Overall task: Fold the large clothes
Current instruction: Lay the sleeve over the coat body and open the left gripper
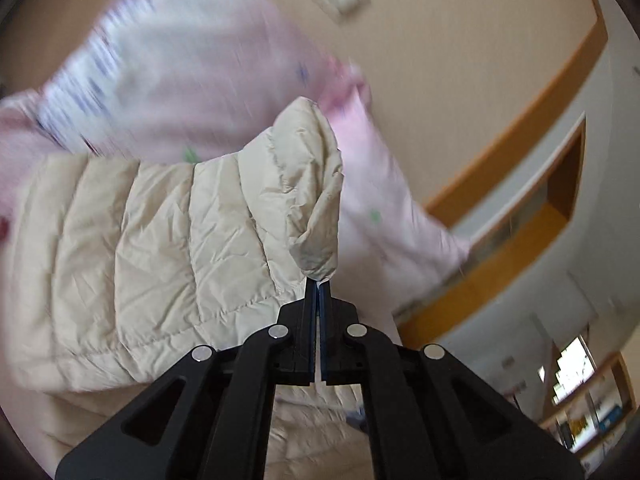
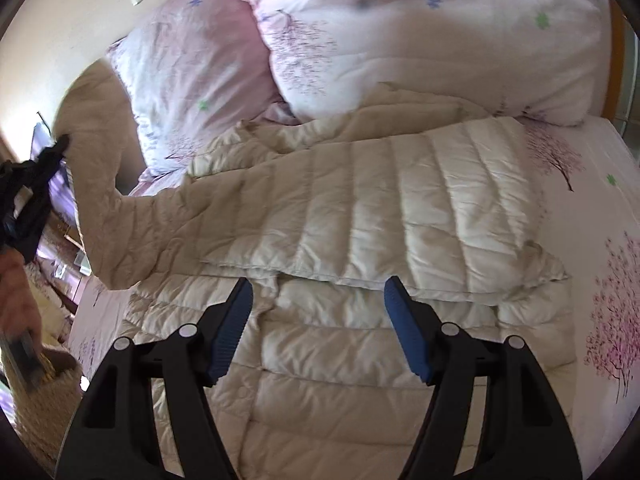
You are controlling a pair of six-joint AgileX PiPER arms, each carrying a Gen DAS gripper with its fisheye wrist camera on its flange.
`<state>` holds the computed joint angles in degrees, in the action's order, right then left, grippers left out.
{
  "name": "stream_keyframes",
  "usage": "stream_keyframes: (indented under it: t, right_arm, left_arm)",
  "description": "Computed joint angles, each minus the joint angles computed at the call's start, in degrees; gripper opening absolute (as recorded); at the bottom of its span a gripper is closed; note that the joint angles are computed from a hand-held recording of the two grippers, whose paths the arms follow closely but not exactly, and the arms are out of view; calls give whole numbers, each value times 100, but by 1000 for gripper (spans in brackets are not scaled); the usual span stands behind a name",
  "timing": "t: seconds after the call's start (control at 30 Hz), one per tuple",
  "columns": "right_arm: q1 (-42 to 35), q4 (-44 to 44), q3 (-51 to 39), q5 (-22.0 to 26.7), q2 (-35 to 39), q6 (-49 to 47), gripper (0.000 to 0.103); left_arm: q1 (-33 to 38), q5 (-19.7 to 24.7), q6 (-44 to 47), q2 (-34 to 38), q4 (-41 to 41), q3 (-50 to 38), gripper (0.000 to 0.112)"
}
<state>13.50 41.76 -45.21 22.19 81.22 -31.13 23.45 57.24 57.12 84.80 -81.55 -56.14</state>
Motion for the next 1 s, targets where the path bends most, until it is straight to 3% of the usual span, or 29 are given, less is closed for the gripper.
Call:
stream_keyframes:
  t: [0.1,0.23,0.37,0.43,0.47,0.5,0.63,0.73,0.8,0.93,0.97,1.0]
  right_arm:
    - [-265,109,-38,18,129,-95,68]
    - [-587,427,-116,66,346,-323,68]
    - [-1017,1188,-317,550,663,-849,68]
    - [-1215,1542,-430,869,804,-1073,68]
    - [-1282,1716,-469,1016,850,-1176,68]
    - [-1395,2002,-528,1269,938,-1360,68]
    - [-1673,2772,-778,2262,1383,-1733,68]
    - [-1444,2829,-1081,2366,1669,-1592,67]
    - [-1141,2720,-1263,2185,1778,-1403,61]
    - [-598,2403,-1740,1945,2141,-935,61]
    - [-387,2210,-1871,1753,2238,-729,56]
    - [-259,2085,-1905,1601,2280,-645,39]
  left_arm:
    - [-825,-584,62,256,118,154,0]
    - [-1540,-1027,-134,668,568,144,0]
    - [-1936,-1045,-619,1141,1373,-179,6]
    - [-1864,-803,-524,1156,1427,-153,37]
    - [-1776,-698,-399,1071,1329,-55,66]
    - [-1721,-641,-313,1016,1224,-27,80]
    - [-1043,243,340,427,1010,389,84]
    - [-341,406,613,-273,1305,768,85]
    - [-163,38,562,-618,1621,864,85]
    - [285,-1087,478,-1430,2641,1406,85]
    - [460,-1230,526,-1492,2793,1519,85]
    - [627,-1260,566,-1450,2875,1549,85]
